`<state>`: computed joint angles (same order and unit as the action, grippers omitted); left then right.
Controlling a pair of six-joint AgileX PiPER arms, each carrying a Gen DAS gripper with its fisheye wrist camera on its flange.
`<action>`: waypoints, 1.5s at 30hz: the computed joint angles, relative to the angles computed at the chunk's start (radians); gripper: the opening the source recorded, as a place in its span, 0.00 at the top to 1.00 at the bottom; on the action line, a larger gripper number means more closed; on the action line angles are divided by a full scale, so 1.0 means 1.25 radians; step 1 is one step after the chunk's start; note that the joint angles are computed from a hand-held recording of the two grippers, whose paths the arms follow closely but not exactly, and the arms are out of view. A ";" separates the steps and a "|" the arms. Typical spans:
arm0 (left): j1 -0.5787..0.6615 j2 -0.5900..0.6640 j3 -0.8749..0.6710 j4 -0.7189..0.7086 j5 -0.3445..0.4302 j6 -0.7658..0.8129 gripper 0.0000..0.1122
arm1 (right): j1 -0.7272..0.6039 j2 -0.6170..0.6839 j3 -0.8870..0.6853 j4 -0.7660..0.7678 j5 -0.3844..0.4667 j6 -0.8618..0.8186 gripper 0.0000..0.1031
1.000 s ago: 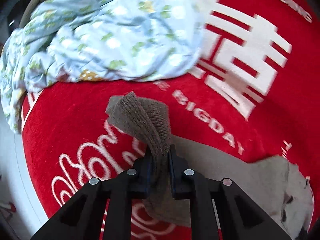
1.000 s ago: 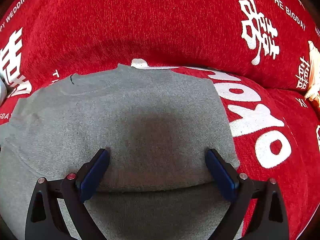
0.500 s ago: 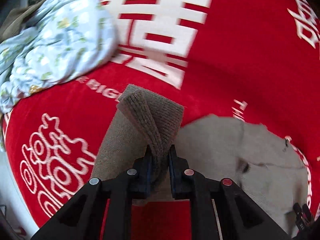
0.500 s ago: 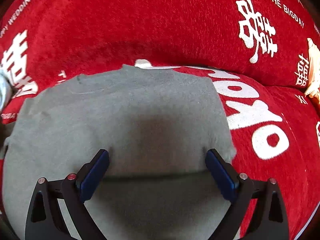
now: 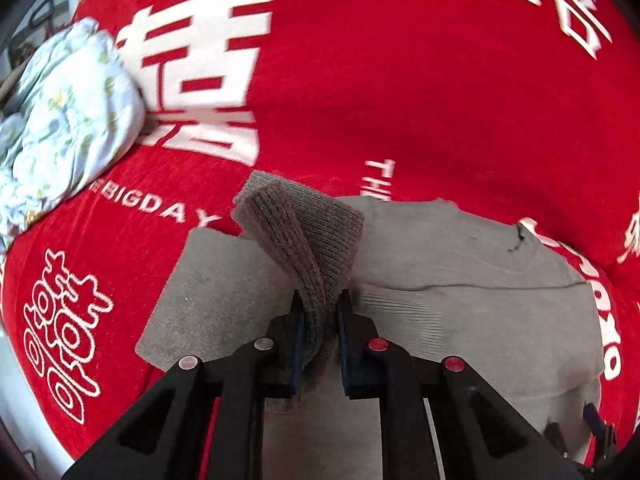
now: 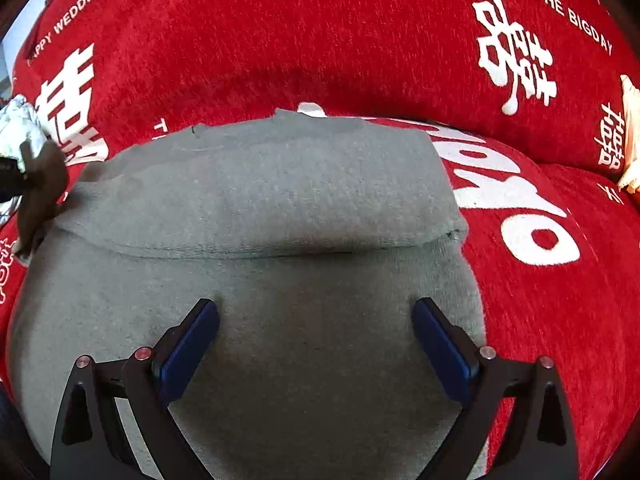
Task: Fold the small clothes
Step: 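Lift the held sleeve with the left tool and fold it across the sweater body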
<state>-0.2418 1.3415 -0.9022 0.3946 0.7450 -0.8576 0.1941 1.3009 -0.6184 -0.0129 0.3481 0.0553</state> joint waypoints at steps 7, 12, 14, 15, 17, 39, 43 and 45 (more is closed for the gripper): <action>-0.135 0.063 -0.077 0.034 0.056 -0.083 0.86 | -0.002 0.005 0.008 0.021 -0.014 -0.032 0.01; -0.209 0.095 -0.115 0.068 0.088 -0.135 0.86 | -0.016 -0.003 0.018 0.086 -0.024 -0.099 0.01; -0.236 0.109 -0.131 0.079 0.104 -0.151 0.86 | -0.019 -0.003 0.019 0.102 -0.024 -0.115 0.01; -0.240 0.113 -0.136 0.081 0.107 -0.153 0.86 | -0.022 -0.004 0.020 0.114 -0.024 -0.128 0.01; -0.258 0.124 -0.151 0.085 0.118 -0.161 0.86 | -0.030 -0.008 0.022 0.146 -0.022 -0.161 0.01; -0.411 0.258 -0.330 0.112 0.203 -0.191 0.86 | -0.114 -0.141 0.095 0.257 0.055 -0.380 0.01; -0.439 0.291 -0.373 0.111 0.217 -0.188 0.86 | -0.160 -0.171 0.104 0.336 0.087 -0.469 0.01; -0.448 0.303 -0.391 0.109 0.222 -0.186 0.86 | -0.175 -0.179 0.106 0.348 0.094 -0.491 0.01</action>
